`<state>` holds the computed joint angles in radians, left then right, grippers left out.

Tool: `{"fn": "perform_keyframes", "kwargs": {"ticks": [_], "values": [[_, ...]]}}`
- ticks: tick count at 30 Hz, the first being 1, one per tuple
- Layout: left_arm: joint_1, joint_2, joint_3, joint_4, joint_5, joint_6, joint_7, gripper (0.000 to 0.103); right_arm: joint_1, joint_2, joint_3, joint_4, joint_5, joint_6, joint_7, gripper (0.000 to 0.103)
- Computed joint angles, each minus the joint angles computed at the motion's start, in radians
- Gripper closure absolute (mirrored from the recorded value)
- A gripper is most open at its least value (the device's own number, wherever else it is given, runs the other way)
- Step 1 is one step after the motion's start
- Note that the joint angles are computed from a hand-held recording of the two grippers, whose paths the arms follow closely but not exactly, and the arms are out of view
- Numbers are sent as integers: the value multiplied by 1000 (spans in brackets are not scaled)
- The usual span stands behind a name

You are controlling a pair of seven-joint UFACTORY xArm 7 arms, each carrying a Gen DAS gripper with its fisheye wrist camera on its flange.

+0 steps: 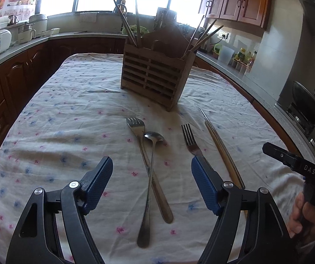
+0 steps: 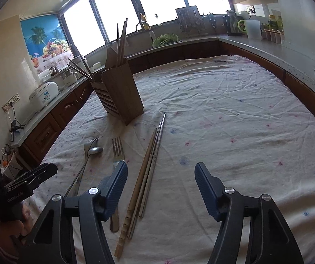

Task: Organize utensils
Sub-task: 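Grasp the metal spoon with the left tool while the right tool grasps a metal chopstick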

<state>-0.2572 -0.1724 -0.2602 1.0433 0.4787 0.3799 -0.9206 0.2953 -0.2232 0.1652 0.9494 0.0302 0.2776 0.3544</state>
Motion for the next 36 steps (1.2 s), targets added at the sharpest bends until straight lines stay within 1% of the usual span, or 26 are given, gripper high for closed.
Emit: {"fn": "perform_keyframes", "kwargs": {"ticks": [1, 3, 4, 7, 9, 11, 12, 14, 17, 18, 20, 22, 23, 25, 26, 29, 32, 36], "values": [[-8, 14, 6, 13, -19, 5, 28, 31, 13, 11, -13, 13, 24, 8, -22, 51], [-29, 47, 23, 45, -79, 25, 102, 32, 26, 31, -28, 36, 62, 21, -55, 52], [-35, 63, 28, 63, -95, 40, 124, 32, 28, 40, -29, 45, 71, 20, -66, 54], [-52, 107, 43, 111, -131, 63, 182, 35, 27, 68, -29, 77, 86, 25, -88, 54], [-63, 136, 52, 145, -145, 89, 218, 39, 23, 88, -28, 100, 92, 30, -96, 54], [-74, 164, 61, 176, -172, 107, 261, 51, 21, 110, -28, 128, 102, 43, -108, 54], [-79, 177, 66, 191, -193, 117, 290, 53, 20, 121, -28, 140, 108, 46, -115, 55], [-88, 204, 73, 224, -219, 146, 334, 61, 16, 142, -28, 163, 113, 55, -125, 55], [-101, 247, 84, 280, -227, 205, 368, 65, 14, 180, -29, 205, 148, 82, -159, 56], [-105, 259, 88, 294, -230, 223, 371, 66, 12, 195, -29, 222, 155, 91, -170, 57], [-108, 276, 95, 314, -250, 240, 390, 70, 6, 224, -27, 253, 156, 107, -180, 60], [-113, 286, 101, 325, -247, 245, 398, 72, 0, 259, -26, 292, 152, 128, -186, 63], [-114, 290, 102, 332, -257, 247, 409, 76, -3, 278, -25, 313, 148, 139, -188, 65], [-114, 306, 101, 353, -289, 265, 442, 83, -10, 321, -24, 365, 152, 170, -191, 70], [-116, 316, 101, 366, -298, 278, 455, 84, -13, 344, -24, 391, 152, 182, -193, 71], [-128, 332, 108, 388, -279, 295, 461, 84, -18, 418, -25, 482, 132, 223, -185, 73], [-127, 340, 111, 399, -302, 302, 476, 84, -15, 498, -30, 588, 104, 268, -168, 75], [-133, 341, 115, 402, -296, 308, 479, 84, 13, 619, -48, 764, 26, 382, -142, 75]]}}
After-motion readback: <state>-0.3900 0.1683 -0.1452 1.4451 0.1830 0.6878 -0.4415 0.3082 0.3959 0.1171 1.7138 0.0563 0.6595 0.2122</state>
